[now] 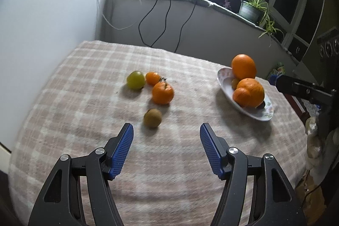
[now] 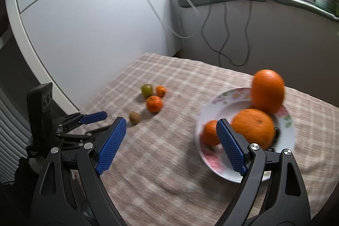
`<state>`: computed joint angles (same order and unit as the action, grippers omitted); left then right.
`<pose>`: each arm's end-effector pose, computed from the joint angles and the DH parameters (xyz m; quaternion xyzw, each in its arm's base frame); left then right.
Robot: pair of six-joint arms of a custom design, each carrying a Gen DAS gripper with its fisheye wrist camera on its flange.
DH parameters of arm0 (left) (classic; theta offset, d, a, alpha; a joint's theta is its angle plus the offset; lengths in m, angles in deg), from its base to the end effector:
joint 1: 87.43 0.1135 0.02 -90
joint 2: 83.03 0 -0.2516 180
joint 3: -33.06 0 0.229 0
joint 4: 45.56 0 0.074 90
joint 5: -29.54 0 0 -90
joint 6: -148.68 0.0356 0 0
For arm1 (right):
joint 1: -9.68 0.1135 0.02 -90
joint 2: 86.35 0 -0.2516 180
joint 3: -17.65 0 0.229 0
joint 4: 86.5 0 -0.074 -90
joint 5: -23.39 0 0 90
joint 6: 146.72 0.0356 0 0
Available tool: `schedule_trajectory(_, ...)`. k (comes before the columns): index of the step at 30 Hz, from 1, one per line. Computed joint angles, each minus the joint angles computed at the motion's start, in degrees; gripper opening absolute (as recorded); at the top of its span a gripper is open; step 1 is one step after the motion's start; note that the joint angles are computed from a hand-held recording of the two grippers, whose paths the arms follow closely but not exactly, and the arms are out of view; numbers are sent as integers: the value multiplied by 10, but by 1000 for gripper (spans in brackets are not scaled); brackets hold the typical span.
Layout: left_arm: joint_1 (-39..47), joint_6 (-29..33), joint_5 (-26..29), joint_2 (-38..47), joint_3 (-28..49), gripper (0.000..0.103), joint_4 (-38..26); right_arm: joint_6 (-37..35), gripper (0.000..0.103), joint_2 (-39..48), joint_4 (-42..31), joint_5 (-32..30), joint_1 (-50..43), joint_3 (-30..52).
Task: Organize fruits
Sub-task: 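Withdraw both open grippers from the plate toward the remaining fruits, then grasp the stemmed mandarin with the right gripper while the left grasps the brown kiwi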
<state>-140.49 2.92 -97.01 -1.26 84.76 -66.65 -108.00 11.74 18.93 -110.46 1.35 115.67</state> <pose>0.1651 -0.1843 0.1679 -0.1253 0.8928 -0.0846 0.4242 0.3111 -0.0206 0.2662 -0.3830 0.8373 0.2595 0.2915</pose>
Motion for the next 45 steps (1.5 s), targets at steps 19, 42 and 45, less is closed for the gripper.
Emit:
schedule_trajectory(19, 28, 23, 28, -9, -51, 49, 44, 143, 74, 22, 111, 69, 167, -68)
schedule_trajectory(42, 117, 96, 123, 66, -13, 37, 103, 247, 60, 159, 127, 119, 223, 31)
schedule_trajectory(45, 122, 98, 129, 76, -10, 36, 110, 250, 60, 161, 132, 125, 231, 31)
